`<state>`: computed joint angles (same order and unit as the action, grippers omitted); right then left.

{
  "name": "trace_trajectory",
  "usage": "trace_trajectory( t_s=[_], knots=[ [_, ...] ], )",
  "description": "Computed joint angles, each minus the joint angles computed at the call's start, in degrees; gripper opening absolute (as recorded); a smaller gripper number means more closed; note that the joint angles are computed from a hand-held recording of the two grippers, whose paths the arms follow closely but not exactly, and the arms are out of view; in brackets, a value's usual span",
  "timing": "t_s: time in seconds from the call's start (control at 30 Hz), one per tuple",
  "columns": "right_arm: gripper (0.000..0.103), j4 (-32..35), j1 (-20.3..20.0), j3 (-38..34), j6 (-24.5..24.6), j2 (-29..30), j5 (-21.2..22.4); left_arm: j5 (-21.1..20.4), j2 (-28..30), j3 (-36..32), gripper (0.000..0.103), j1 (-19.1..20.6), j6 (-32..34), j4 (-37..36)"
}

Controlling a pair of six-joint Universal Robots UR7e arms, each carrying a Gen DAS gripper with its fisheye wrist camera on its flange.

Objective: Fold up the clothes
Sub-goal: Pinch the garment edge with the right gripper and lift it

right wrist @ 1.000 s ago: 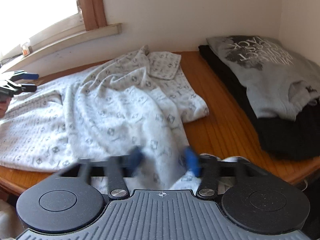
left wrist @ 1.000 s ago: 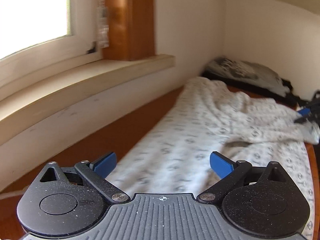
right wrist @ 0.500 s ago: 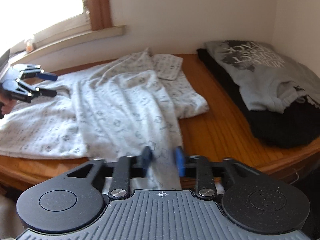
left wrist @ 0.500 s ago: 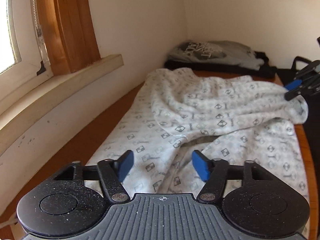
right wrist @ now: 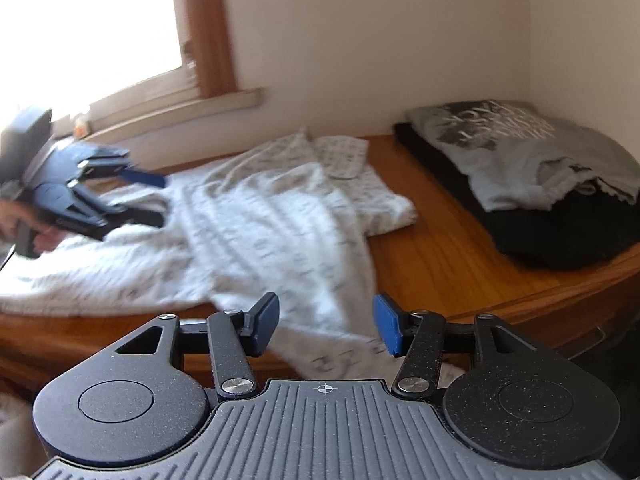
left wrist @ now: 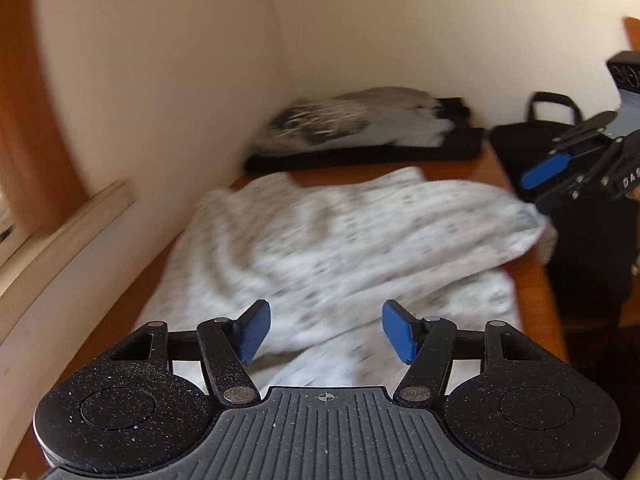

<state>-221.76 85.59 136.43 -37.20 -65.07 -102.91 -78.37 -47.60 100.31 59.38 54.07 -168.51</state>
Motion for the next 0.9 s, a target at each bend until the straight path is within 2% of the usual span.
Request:
trace_trajectory(
  t_s=[0.2,0.3,0.43,0.57,0.67,0.73,0.8,0.87,0.9],
  knots=[
    [0.055,0.64,0.22,1.54,-3.49,-0.75,-1.20,-0.04,2.14,0.96,0.066,-2.54,2.58,1.11],
    [0.064,0.85,-0.21,2.03,-7.03,-1.24,-2.48,-0.16,2.81,1.31,0.066,-3.09,3.68,1.42],
    [0.064,0.91,-1.63,1.38,-8.42,-1.14,-4.21,0.22,3.80,0.95,0.066,-3.35,3.21,1.61],
    [0.063,0.88,-3.28,0.93,-10.05,-0.44,-3.87,-0.06,4.03,0.62,0.066,-3.29,2.99,1.84],
    [0.053,-0.05,-3.71,1.06,-12.70,0.38,-3.32,-0.53,3.70,0.40,0.066,-3.02,2.40,2.09],
    [0.042,-0.46,-3.68,0.88,-13.68,0.86,-3.39,-0.54,3.45,0.37,0.066,-2.80,1.76,1.94],
    [0.037,-0.46,-3.58,0.72,-14.58,1.16,-3.33,-0.45,3.17,0.33,0.066,-2.60,1.30,1.89],
    [0.025,0.48,-3.32,0.62,-15.39,1.05,-3.41,-0.42,2.81,0.40,0.066,-2.39,0.94,1.73],
    [0.015,0.59,-2.93,0.47,-15.22,1.14,-4.21,-0.46,2.54,0.50,0.066,-2.27,0.78,1.59]
  ],
)
